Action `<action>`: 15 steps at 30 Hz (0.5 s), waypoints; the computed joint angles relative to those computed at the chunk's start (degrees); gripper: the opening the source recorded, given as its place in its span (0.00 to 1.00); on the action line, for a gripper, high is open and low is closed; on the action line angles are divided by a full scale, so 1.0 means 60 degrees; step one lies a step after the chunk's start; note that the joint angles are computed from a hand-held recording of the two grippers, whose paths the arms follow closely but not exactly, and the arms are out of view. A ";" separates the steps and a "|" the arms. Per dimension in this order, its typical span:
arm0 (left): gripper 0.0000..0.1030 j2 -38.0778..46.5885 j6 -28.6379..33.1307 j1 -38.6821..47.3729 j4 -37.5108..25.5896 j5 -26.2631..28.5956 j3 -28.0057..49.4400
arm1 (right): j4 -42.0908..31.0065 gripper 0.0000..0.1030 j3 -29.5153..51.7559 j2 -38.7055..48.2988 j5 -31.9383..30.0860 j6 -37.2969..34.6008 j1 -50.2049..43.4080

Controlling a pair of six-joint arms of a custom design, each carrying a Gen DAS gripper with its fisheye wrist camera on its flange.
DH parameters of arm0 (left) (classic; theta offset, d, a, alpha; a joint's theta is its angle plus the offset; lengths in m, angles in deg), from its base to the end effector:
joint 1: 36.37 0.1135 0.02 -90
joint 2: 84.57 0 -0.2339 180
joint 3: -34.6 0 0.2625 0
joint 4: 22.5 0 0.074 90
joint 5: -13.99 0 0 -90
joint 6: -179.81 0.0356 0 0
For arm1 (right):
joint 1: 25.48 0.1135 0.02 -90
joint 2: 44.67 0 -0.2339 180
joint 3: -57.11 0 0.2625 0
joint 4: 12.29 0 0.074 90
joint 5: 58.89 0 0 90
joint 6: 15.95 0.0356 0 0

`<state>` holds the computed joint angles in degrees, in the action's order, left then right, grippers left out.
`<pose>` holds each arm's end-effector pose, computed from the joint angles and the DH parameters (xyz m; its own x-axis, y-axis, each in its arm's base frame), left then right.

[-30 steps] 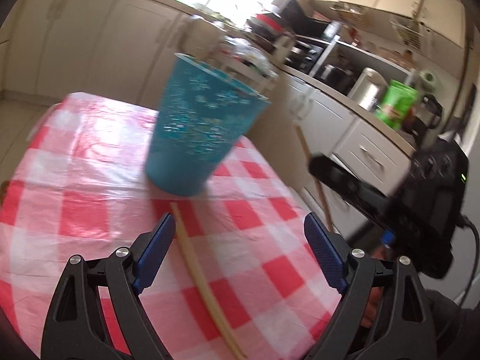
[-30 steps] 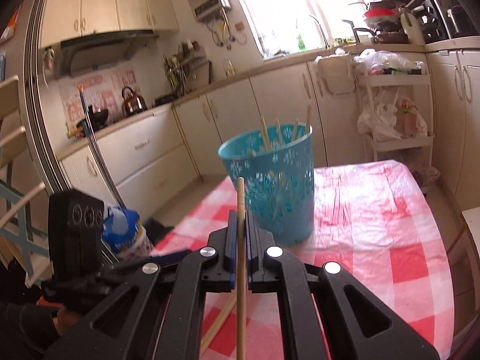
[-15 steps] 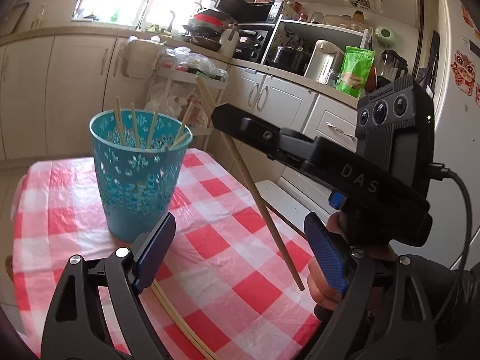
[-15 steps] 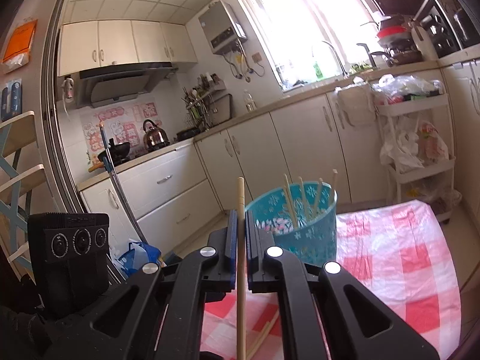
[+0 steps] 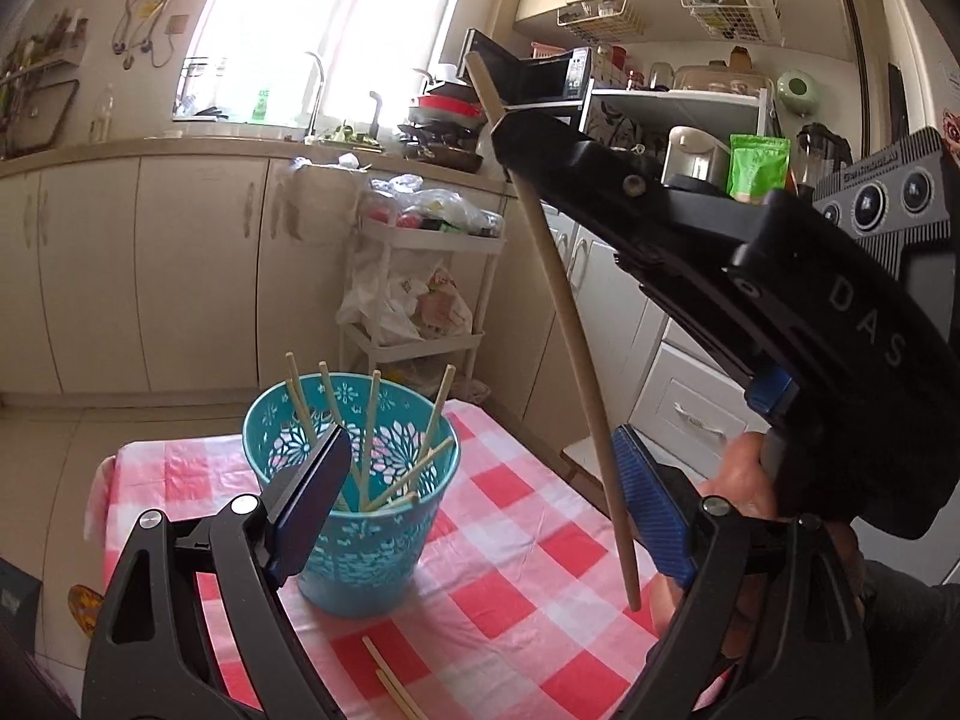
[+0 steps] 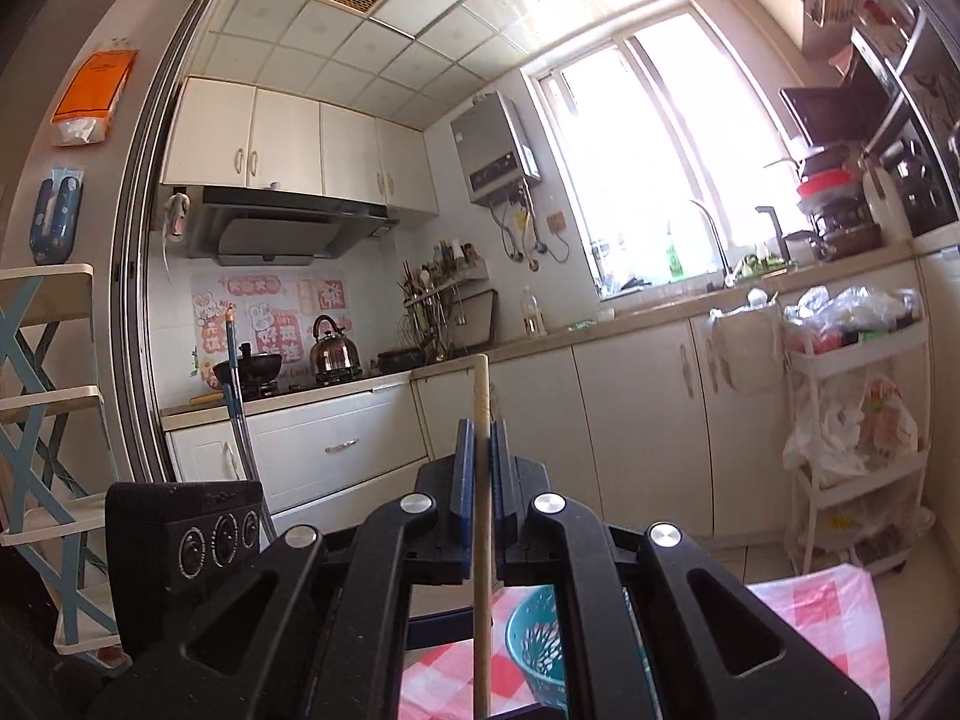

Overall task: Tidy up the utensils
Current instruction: 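Raise the right tool's stick over the teal bin and open to drop it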

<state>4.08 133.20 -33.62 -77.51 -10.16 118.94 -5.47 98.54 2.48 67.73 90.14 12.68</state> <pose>0.3226 -0.0170 0.2514 -0.3183 0.2661 -0.9099 0.9138 0.3415 -0.2198 0.1898 0.1221 0.2608 0.0070 0.2884 -0.9575 -0.0301 0.9571 0.2881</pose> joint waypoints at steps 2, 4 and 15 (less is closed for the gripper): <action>0.81 0.0055 -0.0477 -0.0124 0.0423 -0.0174 0.0084 | 0.0110 0.06 0.0026 0.0044 -0.0232 0.0022 -0.0234; 0.81 0.0157 -0.0743 -0.0210 0.0681 -0.0260 0.0186 | 0.0262 0.06 0.0081 0.0190 -0.0505 0.0026 -0.0551; 0.81 0.0762 -0.3187 -0.0501 0.2908 -0.1142 0.0496 | 0.1515 0.06 0.0269 0.1197 -0.1427 0.0022 -0.1505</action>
<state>8.65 114.08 -36.63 -60.06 -17.01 121.91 3.61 100.15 9.66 59.17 90.27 3.65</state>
